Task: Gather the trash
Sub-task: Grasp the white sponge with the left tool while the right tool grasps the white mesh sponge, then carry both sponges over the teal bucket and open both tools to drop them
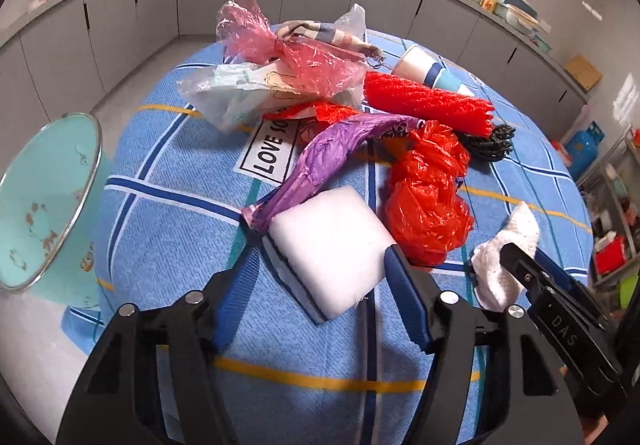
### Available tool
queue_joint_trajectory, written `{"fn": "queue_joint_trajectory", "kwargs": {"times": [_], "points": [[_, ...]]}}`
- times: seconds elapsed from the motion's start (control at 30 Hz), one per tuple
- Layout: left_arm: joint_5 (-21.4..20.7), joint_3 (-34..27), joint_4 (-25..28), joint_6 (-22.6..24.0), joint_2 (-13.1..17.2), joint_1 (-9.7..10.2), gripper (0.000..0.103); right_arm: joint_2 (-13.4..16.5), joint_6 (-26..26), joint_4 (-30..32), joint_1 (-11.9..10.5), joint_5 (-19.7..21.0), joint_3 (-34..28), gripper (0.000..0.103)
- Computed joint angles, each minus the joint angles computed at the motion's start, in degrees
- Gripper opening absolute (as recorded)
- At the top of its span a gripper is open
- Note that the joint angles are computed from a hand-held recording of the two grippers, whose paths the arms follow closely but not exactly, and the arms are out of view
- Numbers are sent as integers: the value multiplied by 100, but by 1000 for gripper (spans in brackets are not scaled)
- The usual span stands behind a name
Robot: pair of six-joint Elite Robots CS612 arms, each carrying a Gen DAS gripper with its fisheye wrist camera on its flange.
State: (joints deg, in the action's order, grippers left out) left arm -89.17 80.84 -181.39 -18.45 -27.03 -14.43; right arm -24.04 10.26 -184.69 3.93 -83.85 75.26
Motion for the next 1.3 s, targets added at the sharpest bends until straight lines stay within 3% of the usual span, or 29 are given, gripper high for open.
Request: {"fn": "queue_joint_trajectory", "kwargs": {"times": [0.1, 0.2, 0.3, 0.6, 1.03, 1.3], "points": [[-68, 19, -106, 101, 13, 8, 52, -2, -88, -72, -12, 84, 15, 29], [-215, 96, -170, 224, -13, 40, 49, -12, -171, -241, 2, 78, 48, 25], [-366, 238, -310, 396, -86, 77, 48, -58, -192, -507, 23, 0, 115, 24], [-267, 883, -1085, 879, -398, 131, 48, -187, -250, -1131, 112, -140, 336, 24], [552, 1333, -2120, 593, -676, 435, 49, -275, -641, -1352, 366, 289, 217, 25], [1227, 1397, -2255, 216, -746, 746, 49, -170, -951, -1135, 633, 823, -192, 25]]}}
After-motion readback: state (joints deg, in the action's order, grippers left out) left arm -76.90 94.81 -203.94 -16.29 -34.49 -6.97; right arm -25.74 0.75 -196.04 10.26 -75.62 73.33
